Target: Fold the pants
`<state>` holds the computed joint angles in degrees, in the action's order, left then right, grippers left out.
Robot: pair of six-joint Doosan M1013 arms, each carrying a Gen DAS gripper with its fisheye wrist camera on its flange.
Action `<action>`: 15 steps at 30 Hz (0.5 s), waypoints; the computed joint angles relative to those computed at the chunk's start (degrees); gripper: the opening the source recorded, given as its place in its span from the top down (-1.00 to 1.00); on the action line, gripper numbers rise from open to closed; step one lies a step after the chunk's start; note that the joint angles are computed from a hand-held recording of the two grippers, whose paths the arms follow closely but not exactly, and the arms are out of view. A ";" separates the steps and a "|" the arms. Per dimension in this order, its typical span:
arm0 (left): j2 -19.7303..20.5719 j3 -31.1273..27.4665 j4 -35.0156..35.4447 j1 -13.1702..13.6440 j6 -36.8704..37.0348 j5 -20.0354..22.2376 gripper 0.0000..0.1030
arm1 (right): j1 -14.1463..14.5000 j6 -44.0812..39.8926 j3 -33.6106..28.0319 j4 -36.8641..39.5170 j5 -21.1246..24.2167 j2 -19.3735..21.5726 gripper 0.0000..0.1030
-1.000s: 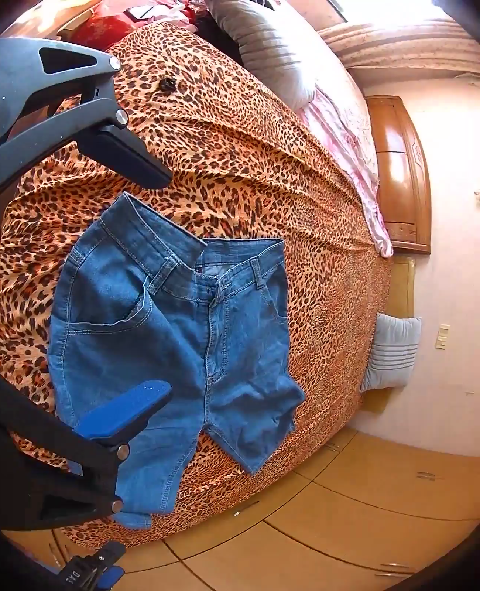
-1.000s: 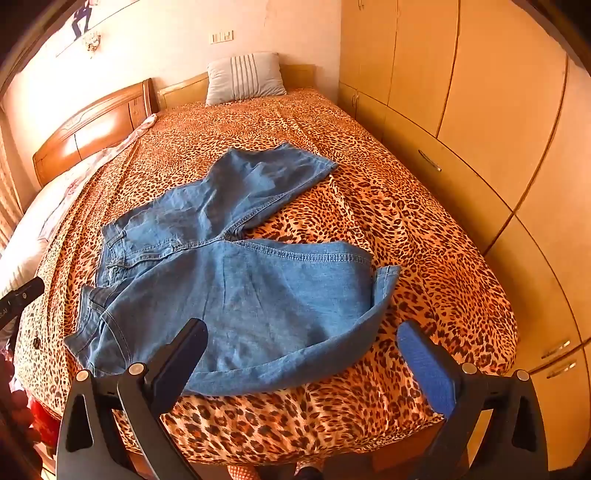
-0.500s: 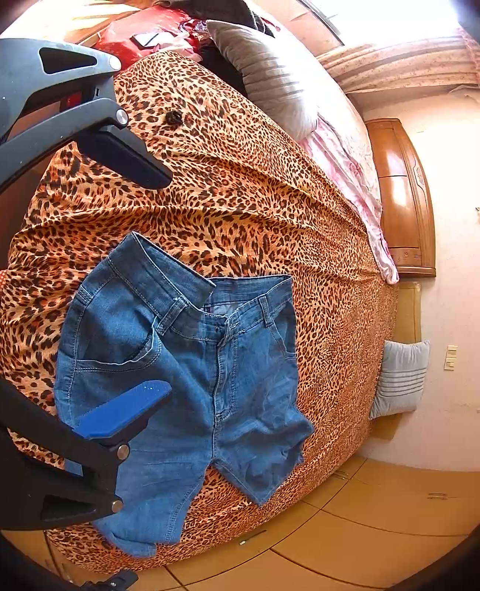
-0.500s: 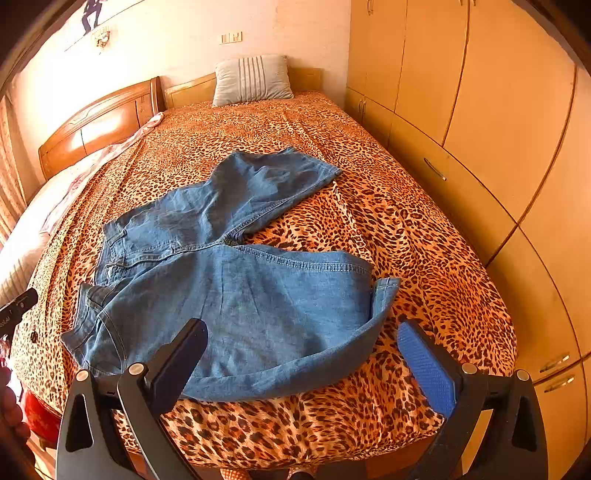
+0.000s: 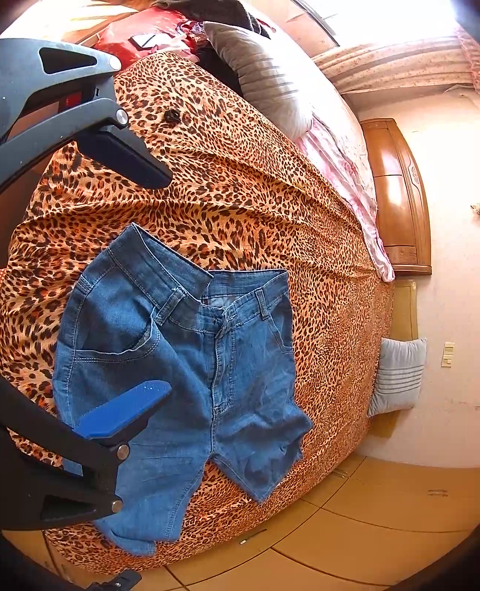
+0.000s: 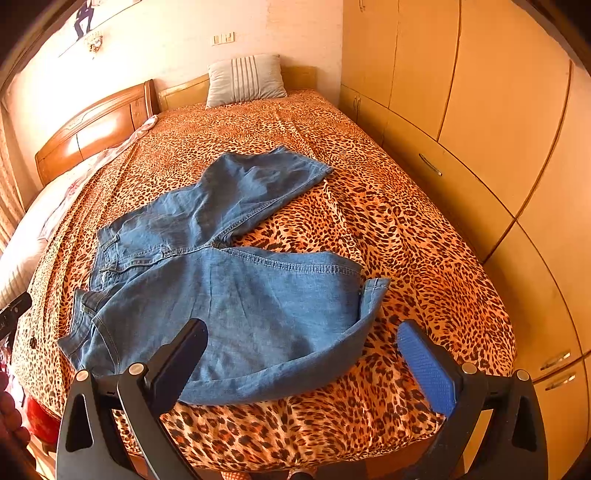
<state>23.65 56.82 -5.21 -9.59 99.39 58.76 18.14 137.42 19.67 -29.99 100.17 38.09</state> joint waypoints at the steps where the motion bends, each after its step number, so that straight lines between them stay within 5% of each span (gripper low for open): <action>1: 0.01 0.02 -0.22 0.02 0.17 0.17 -1.00 | -0.05 -0.12 0.16 0.05 -0.10 -0.11 -0.99; 15: 0.00 0.18 -0.35 -0.44 0.14 0.84 -1.00 | -0.43 -1.38 -0.80 0.35 0.43 0.42 -0.99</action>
